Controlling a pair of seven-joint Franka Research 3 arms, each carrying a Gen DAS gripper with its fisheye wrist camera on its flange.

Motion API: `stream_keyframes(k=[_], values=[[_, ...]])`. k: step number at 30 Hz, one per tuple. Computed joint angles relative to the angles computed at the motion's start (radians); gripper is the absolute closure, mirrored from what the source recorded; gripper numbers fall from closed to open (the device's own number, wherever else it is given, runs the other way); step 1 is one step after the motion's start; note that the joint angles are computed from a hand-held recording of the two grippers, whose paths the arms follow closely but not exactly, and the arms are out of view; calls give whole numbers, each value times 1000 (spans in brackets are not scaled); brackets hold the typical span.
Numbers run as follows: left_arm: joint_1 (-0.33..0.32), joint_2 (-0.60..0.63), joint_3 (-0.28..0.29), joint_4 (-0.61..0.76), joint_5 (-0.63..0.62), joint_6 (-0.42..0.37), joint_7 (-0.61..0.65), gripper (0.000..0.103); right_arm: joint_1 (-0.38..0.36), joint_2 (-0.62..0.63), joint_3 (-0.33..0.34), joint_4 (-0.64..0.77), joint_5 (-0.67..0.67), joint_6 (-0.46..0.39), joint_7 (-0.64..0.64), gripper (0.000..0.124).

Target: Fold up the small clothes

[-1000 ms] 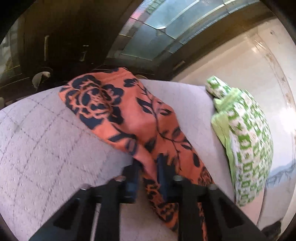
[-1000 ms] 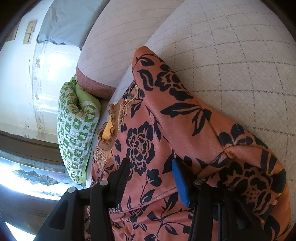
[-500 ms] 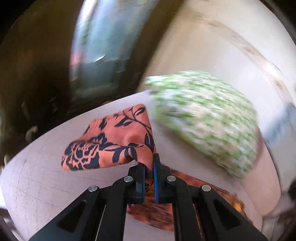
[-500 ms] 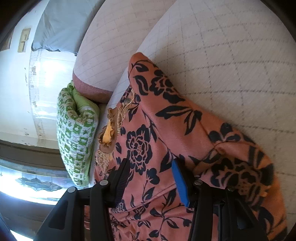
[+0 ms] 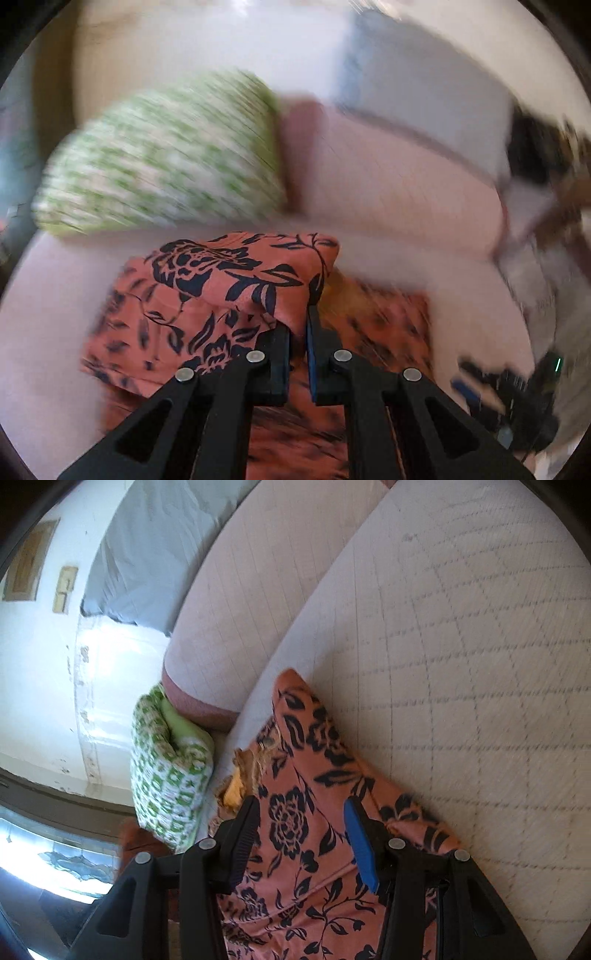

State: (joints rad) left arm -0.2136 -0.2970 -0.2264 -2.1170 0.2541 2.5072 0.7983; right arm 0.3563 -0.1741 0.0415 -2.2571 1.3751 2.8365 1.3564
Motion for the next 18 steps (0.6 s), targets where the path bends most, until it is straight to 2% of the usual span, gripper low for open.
stream_keyframes(k=[2, 3, 4, 6, 8, 9, 10, 12, 13, 15, 16, 18], values=[[-61, 122, -9, 100, -83, -106, 112, 77, -3, -8, -10, -2, 27, -10, -24, 72], [-78, 165, -15, 137, -116, -161, 153, 60, -7, -12, -16, -3, 41, -22, -39, 70], [-87, 180, -22, 145, -133, -186, 169, 56, -10, -17, -21, -4, 54, -30, -52, 65], [-93, 139, -24, 91, -151, -151, 177, 54, -13, -25, -21, -5, 72, -29, -77, 57], [-95, 37, -4, -11, -193, -60, 188, 44, -13, -27, -14, 0, 64, -21, -88, 54], [-58, -8, -19, -57, -205, -4, 187, 33, -11, -25, -10, 5, 59, -20, -96, 54], [-57, -88, 1, -129, -152, 57, 115, 23, -8, -24, -8, 11, 49, -26, -110, 54], [27, -204, -29, -224, -23, 121, -34, 18, 2, -18, 4, 23, 24, -26, -121, 54], [110, -230, -70, -242, 6, 129, -63, 18, 7, -16, 11, 29, -7, -25, -126, 54], [215, -277, -132, -252, 177, 24, -226, 18, 17, -10, 37, 38, -119, -1, -105, 54], [259, -278, -158, -246, 238, -66, -282, 18, 25, -5, 54, 45, -200, 14, -90, 54], [267, -267, -138, -261, 256, -122, -311, 18, 55, 0, 62, 58, -260, 22, -129, 54]])
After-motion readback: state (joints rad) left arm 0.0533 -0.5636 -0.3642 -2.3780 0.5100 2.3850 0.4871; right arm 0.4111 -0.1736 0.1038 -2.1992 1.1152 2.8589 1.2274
